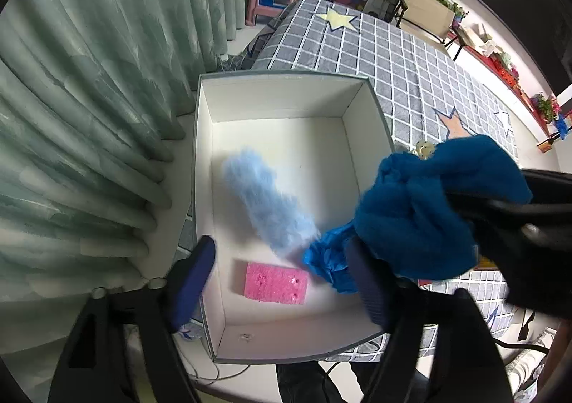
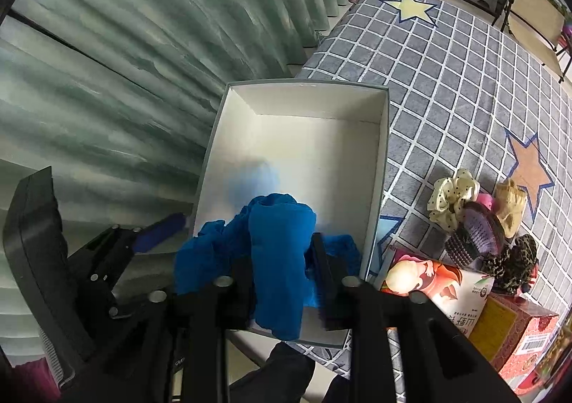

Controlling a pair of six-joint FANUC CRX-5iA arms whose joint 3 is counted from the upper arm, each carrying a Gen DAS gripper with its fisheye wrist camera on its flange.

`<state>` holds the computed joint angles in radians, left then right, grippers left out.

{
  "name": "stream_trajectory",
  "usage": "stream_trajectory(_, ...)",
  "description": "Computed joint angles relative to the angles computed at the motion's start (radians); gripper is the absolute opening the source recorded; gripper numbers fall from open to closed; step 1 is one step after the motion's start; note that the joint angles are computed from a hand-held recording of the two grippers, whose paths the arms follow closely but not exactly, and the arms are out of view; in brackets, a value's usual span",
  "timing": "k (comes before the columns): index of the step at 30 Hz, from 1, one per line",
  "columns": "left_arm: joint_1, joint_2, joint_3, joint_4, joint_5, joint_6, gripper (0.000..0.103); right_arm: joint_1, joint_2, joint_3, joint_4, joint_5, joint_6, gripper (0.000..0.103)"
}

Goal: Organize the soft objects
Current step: 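Open both grippers to drop the duster and glove into the box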

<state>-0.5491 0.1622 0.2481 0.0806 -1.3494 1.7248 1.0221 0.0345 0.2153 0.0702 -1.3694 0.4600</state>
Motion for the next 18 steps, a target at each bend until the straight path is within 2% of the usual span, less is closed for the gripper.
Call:
stream_trajectory(1, 0.001, 0.0, -0.004, 0.004, 0.001, -0.001, 0.08, 0.002, 0.0, 0.0, 0.006, -0.004, -0.005, 0.064)
stream_trajectory(2, 0.002, -0.001, -0.006, 0.006, 0.002, -0.001, 0.082, 0.007, -0.002, -0.003, 0.017, -0.005, -0.014, 0.069)
stream_trajectory(6, -0.007, 0.006, 0.003, -0.008, -0.007, -0.002, 0.09, 0.009, -0.001, 0.0, 0.028, -0.012, -0.023, 0.07)
stream_trajectory(8, -0.006, 0.013, 0.01, -0.007, -0.018, 0.002, 0.091, 0.009, 0.002, 0.004, 0.033, -0.022, -0.034, 0.092)
stream_trajectory(10, -0.007, 0.017, 0.012, -0.01, -0.021, 0.005, 0.091, 0.014, 0.002, 0.0, 0.049, -0.036, -0.059, 0.101)
stream_trajectory(18, 0.004, 0.022, 0.006, 0.033, -0.028, -0.017, 0.092, 0.006, -0.005, -0.007, 0.032, -0.043, -0.081, 0.102)
